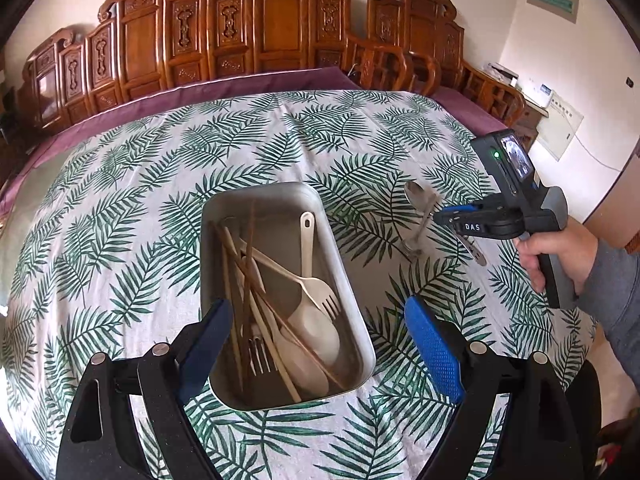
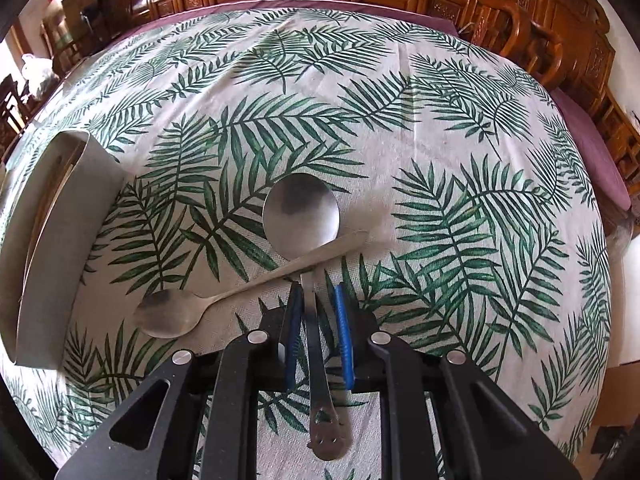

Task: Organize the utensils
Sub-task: 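Move the right gripper to the metal spoon and grasp its handle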

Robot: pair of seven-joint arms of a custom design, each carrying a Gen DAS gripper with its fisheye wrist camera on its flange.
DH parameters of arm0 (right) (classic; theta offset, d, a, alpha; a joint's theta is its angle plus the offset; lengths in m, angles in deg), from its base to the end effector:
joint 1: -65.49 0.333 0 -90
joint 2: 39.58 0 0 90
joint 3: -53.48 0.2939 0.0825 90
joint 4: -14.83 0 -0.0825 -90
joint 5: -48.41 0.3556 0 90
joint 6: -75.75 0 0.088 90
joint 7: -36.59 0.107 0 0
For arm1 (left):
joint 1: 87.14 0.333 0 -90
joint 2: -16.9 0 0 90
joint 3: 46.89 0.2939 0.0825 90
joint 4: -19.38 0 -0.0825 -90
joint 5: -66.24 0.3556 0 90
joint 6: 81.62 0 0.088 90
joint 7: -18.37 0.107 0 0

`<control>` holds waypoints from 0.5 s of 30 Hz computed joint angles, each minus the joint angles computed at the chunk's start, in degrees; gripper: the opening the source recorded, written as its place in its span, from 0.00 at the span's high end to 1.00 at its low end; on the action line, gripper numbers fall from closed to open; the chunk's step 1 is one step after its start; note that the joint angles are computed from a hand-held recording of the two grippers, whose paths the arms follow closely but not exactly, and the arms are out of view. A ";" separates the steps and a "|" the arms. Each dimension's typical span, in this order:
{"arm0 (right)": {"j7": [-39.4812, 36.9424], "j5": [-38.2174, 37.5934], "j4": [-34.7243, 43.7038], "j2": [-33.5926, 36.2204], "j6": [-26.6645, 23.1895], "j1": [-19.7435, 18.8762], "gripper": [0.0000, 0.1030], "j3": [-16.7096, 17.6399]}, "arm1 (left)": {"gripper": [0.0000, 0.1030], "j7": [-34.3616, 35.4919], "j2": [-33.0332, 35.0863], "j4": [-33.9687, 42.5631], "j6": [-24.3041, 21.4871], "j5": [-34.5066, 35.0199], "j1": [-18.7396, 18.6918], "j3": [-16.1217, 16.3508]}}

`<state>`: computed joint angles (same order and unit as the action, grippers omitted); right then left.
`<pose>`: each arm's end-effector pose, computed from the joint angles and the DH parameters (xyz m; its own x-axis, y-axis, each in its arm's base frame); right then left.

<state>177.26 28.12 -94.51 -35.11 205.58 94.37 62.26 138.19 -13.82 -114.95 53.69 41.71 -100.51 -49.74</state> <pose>0.4646 0.3448 0.4748 -0.0407 -0.9992 0.0060 -0.9198 0.0351 -0.3909 0.3984 -0.1249 0.5802 -0.5742 -0.8131 0.0962 -0.6870 0.4145 -0.5968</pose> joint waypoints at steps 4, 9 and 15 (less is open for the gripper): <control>-0.46 0.51 0.25 -0.04 -0.92 0.12 0.93 0.15 | 0.18 -0.23 -0.04 -0.12 -0.03 0.18 -0.26 -0.40; 0.88 -1.64 1.56 -0.01 -5.44 0.80 0.94 0.19 | 0.18 -0.61 -0.50 -0.12 -0.32 0.49 -0.76 -0.77; 5.19 -4.37 -2.41 -4.39 -6.92 -0.10 0.94 0.39 | 0.18 -1.13 -1.18 -0.41 -0.42 0.80 -1.42 -1.12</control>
